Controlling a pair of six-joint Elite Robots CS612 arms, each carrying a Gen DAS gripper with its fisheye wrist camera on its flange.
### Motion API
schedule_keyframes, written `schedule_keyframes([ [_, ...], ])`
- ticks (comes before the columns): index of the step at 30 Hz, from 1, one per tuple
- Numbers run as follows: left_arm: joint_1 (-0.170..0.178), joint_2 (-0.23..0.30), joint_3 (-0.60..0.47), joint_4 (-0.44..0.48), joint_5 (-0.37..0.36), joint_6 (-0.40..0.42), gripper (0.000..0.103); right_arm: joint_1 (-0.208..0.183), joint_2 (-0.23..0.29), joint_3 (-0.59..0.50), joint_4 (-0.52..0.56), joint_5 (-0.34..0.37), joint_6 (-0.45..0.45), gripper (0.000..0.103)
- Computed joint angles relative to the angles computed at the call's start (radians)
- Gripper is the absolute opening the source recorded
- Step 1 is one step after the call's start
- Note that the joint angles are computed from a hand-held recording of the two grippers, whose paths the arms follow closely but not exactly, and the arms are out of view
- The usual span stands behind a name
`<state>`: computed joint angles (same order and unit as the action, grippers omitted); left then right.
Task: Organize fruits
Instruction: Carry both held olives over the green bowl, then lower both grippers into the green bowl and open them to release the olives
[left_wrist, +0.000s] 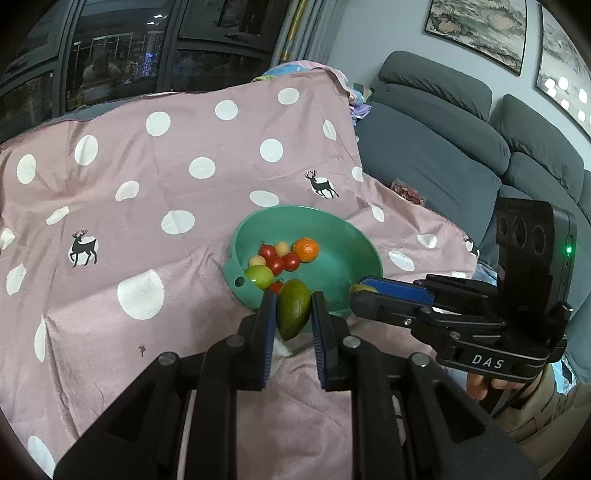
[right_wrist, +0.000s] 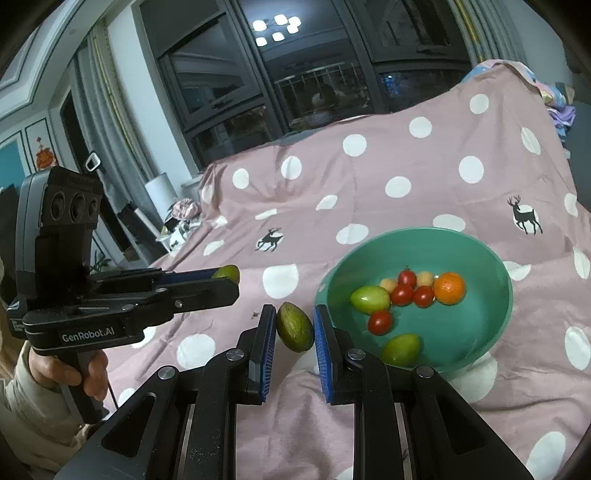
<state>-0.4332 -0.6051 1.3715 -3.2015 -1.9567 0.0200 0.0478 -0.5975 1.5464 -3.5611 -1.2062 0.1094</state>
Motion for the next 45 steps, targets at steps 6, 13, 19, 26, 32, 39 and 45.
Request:
schedule_keyframes([
  [6,-0.006,0.007,-0.017,0.024,0.002,0.010,0.018,-0.009,0.005,-0.001,-0.007,0.006,0.011,0.022],
  [13,-0.014,0.014,-0.033,0.045,0.010,0.024,0.018,-0.018,0.010,-0.002,-0.015,0.005,0.026,0.022],
  [19,-0.021,0.023,-0.053,0.068,0.013,0.039,0.018,-0.025,0.013,-0.002,-0.023,0.004,0.035,0.022],
  [26,-0.029,0.041,-0.089,0.109,0.020,0.048,0.018,-0.036,0.021,-0.008,-0.022,0.004,0.046,0.023],
  [32,-0.036,0.060,-0.127,0.150,0.025,0.059,0.018,-0.045,0.029,-0.018,-0.018,0.000,0.056,0.022],
  [39,-0.044,0.083,-0.173,0.195,0.031,0.077,0.018,-0.055,0.039,-0.032,-0.011,-0.005,0.062,0.023],
  [45,-0.050,0.101,-0.208,0.233,0.040,0.090,0.018,-0.062,0.048,-0.046,0.008,-0.004,0.069,0.023],
])
